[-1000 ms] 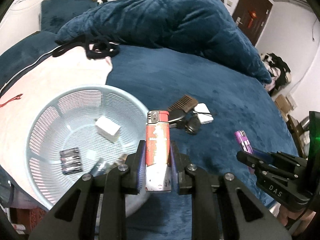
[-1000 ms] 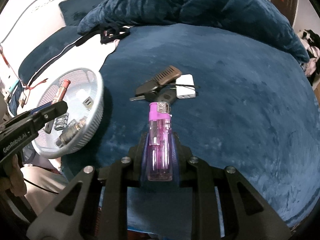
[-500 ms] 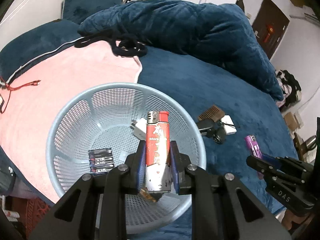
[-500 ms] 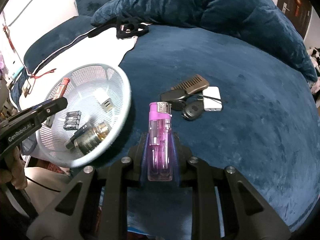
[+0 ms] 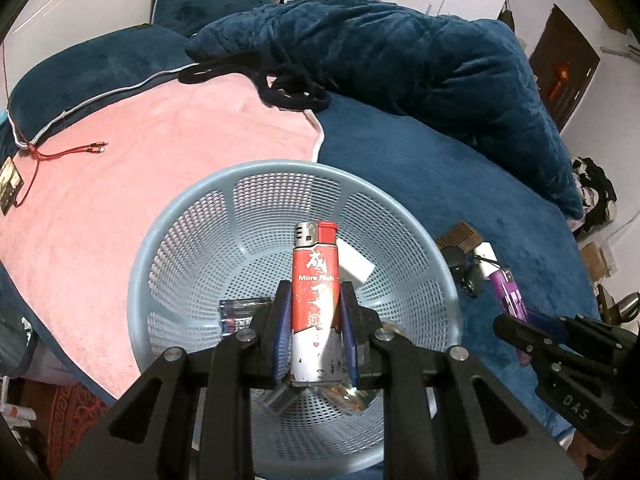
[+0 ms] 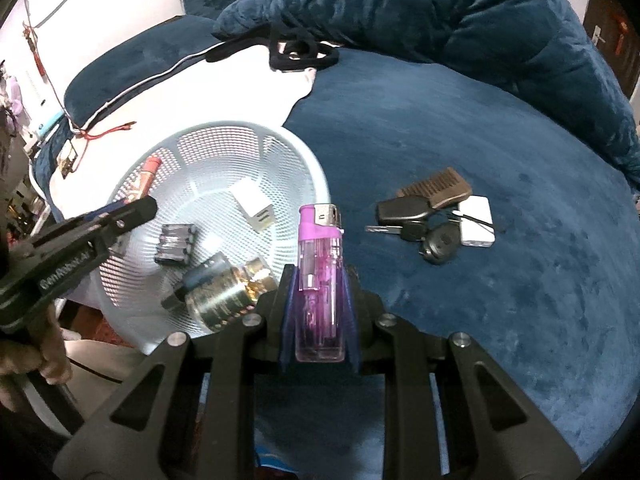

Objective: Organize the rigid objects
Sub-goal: 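Carry the red and purple lighters over the basket with both tools, then open both tools to drop the lighters into the basket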

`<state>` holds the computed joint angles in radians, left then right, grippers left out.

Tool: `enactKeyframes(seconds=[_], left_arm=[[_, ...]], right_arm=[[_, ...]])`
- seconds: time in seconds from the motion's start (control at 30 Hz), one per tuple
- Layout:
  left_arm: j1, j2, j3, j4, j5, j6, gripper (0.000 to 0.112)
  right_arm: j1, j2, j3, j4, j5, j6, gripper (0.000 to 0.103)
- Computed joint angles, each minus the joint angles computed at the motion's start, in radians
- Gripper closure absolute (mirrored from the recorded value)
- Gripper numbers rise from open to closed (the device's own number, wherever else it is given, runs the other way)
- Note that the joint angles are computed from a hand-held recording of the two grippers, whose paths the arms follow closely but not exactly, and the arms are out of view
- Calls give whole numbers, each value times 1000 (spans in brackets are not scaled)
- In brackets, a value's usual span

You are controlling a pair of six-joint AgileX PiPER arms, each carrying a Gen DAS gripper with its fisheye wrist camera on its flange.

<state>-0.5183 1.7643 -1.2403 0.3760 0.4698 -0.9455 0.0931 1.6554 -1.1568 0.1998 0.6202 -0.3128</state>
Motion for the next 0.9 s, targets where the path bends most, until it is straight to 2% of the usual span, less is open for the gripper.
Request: enactKeyframes(seconds=[0.9], left_arm=[[85,33,18,-89,-66,95,90]], right_arm=[[109,115,-112,2,18,79,81]])
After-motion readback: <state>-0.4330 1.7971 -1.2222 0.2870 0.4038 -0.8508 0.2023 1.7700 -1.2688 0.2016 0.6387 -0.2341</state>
